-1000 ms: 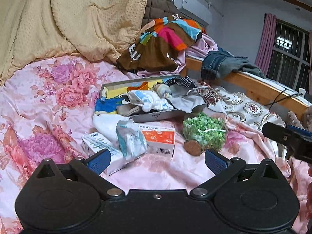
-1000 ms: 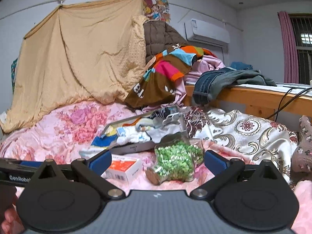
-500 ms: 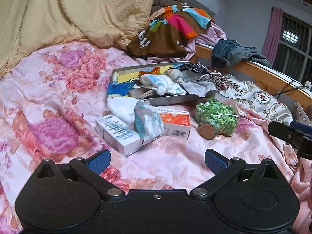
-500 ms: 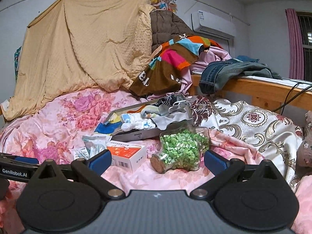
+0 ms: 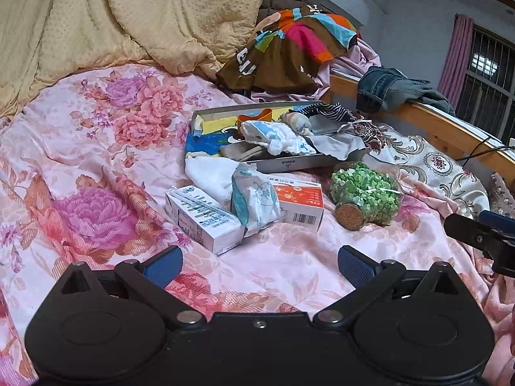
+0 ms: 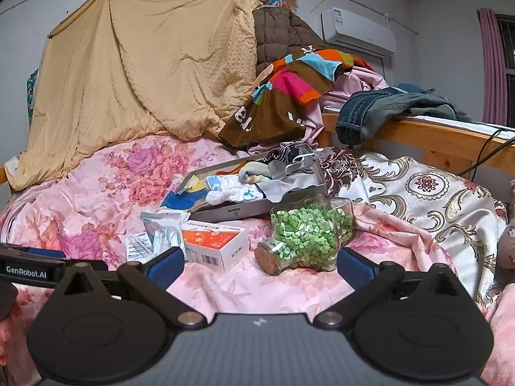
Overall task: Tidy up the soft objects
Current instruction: 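Move the left tool toward the white tissue while the right tool approaches the bagged mask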
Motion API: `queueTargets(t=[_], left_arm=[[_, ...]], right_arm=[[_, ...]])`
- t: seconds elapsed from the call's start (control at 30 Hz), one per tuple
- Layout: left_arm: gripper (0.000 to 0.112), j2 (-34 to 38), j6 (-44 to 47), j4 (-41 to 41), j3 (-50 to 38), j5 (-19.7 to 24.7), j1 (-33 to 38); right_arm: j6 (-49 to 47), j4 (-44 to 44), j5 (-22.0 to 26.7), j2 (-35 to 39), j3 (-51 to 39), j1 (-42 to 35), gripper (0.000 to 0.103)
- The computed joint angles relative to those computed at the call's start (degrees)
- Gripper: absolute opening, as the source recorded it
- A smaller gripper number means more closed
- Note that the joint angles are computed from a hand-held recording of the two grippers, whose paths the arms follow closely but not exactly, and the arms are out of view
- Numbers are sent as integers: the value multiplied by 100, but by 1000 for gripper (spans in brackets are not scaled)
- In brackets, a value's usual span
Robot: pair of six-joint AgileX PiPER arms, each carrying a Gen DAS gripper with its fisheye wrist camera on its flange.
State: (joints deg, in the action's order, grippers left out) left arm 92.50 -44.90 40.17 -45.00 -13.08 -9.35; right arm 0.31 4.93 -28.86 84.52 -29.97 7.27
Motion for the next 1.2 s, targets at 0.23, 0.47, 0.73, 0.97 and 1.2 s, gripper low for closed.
queueTargets(t=[0.23, 0.47, 0.73, 0.97, 1.2], left_arm=[[102, 93, -300, 511, -74, -174, 183], [102, 289, -450, 772, -172, -478, 475], [102, 741, -673, 1031, -556, -604, 759], [102, 1186, -1374, 1783, -1342, -400, 919], [102, 1668, -1993, 2340, -2255, -44, 867]], right_arm=[[-20, 18, 132, 145, -122, 30, 103], [-176, 321, 208, 578, -462, 214, 103], [-552, 582, 254, 1337, -1250, 487, 103], [-250, 195, 347, 2016, -2145, 535, 103], [401, -493, 442, 2561, -2852, 416, 103]])
